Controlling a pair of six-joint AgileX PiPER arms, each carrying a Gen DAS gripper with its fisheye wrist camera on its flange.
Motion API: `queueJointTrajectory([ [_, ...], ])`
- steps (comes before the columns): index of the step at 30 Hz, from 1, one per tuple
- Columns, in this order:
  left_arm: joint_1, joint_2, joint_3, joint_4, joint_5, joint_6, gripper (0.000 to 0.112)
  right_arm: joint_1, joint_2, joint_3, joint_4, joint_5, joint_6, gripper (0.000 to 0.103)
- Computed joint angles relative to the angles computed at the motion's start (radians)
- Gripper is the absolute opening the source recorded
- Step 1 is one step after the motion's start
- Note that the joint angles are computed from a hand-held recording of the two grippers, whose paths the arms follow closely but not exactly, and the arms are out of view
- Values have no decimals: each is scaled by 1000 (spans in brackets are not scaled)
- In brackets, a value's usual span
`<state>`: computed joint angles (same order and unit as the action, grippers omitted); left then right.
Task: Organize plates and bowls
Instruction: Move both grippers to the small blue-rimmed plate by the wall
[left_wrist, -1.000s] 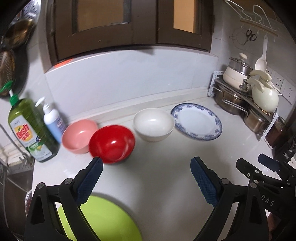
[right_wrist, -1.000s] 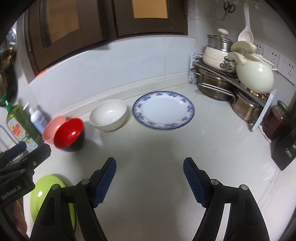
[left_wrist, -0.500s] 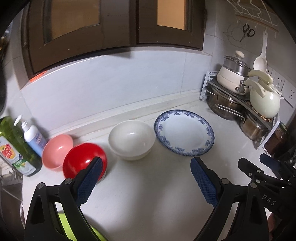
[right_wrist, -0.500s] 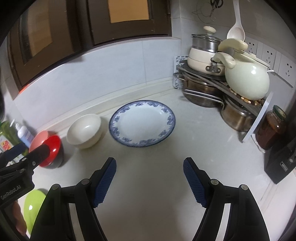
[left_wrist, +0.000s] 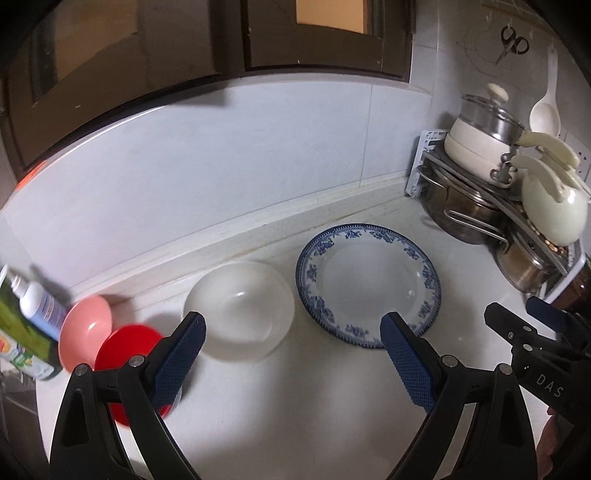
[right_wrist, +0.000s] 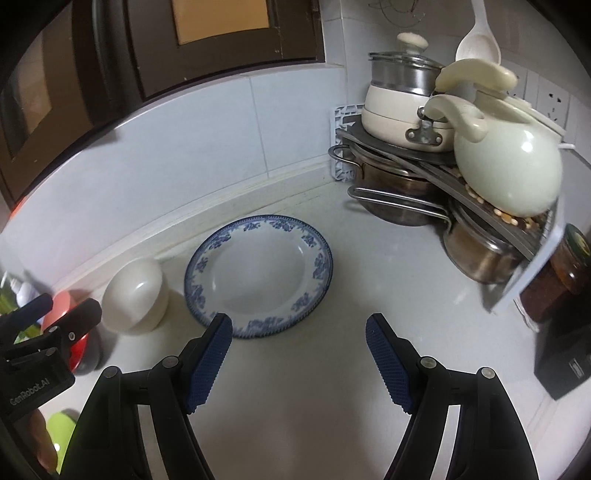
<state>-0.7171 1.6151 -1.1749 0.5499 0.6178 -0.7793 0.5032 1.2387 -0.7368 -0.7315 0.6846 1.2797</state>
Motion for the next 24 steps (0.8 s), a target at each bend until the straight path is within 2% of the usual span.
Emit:
queueJointTrajectory([
  [2,17,45,-44,-32,-6,45,97,-57,40,-20,17,-44,-46,76],
  [7,77,172,-173,-240,-28,283,95,-151,133,-75,52,-108,-134,76],
  [10,87,234,-241,-268,-18,353,94,-201,191,-111,88,-149,-188,76],
  [16,113,370,-411,-352,42,517,92,-265,322,-207,146,-172,-284,76],
  [20,141,478,-545,-439,115,635,89,-297,415,-282,209,-167,-386,76],
  [24,147,571,-656,-439,187,653,84,-329,480,-329,275,-170,-450,75],
])
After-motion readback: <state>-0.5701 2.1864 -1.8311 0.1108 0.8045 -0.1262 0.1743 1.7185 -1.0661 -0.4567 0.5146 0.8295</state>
